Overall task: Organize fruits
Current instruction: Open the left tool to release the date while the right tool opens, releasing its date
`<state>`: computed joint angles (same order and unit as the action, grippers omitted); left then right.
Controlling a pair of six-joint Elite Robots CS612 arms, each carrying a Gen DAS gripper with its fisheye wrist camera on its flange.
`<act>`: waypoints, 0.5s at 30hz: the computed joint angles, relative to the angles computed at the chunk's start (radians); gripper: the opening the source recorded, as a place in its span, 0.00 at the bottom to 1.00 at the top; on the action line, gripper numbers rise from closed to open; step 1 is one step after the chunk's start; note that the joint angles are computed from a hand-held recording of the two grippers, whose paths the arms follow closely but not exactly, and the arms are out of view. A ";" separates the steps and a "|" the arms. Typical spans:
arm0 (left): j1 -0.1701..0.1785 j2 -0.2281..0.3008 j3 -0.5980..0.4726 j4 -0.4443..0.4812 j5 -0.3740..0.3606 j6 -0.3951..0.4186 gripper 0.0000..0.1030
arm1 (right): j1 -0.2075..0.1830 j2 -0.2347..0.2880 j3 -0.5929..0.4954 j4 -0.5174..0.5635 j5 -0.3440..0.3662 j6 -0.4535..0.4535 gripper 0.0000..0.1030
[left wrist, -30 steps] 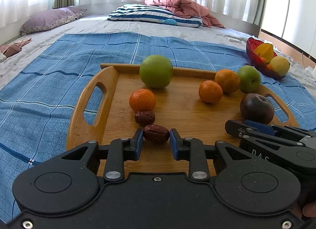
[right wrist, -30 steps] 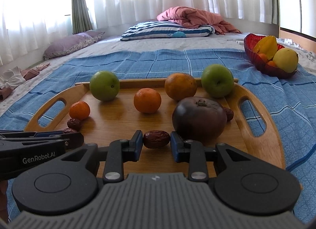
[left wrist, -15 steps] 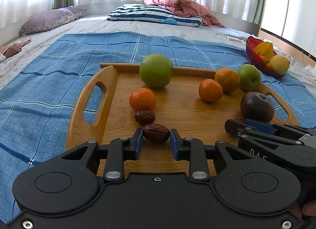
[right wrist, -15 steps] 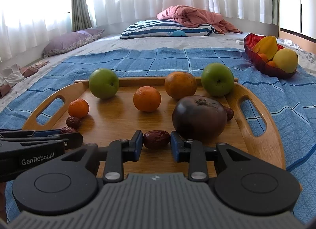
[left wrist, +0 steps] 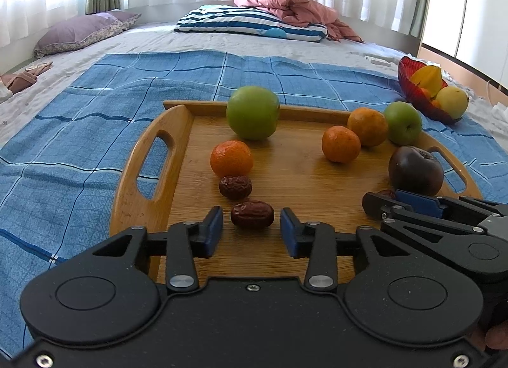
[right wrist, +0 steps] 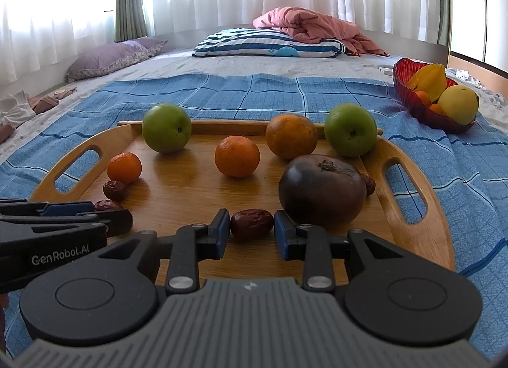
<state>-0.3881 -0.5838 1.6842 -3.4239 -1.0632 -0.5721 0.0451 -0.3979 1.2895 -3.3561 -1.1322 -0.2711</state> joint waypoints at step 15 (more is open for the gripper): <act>-0.004 -0.008 0.011 -0.001 0.004 0.009 0.50 | -0.002 -0.002 0.009 -0.015 0.000 -0.009 0.49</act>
<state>-0.3917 -0.5918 1.6952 -3.4248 -1.0589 -0.5633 0.0434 -0.4004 1.2981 -3.3712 -1.1322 -0.2798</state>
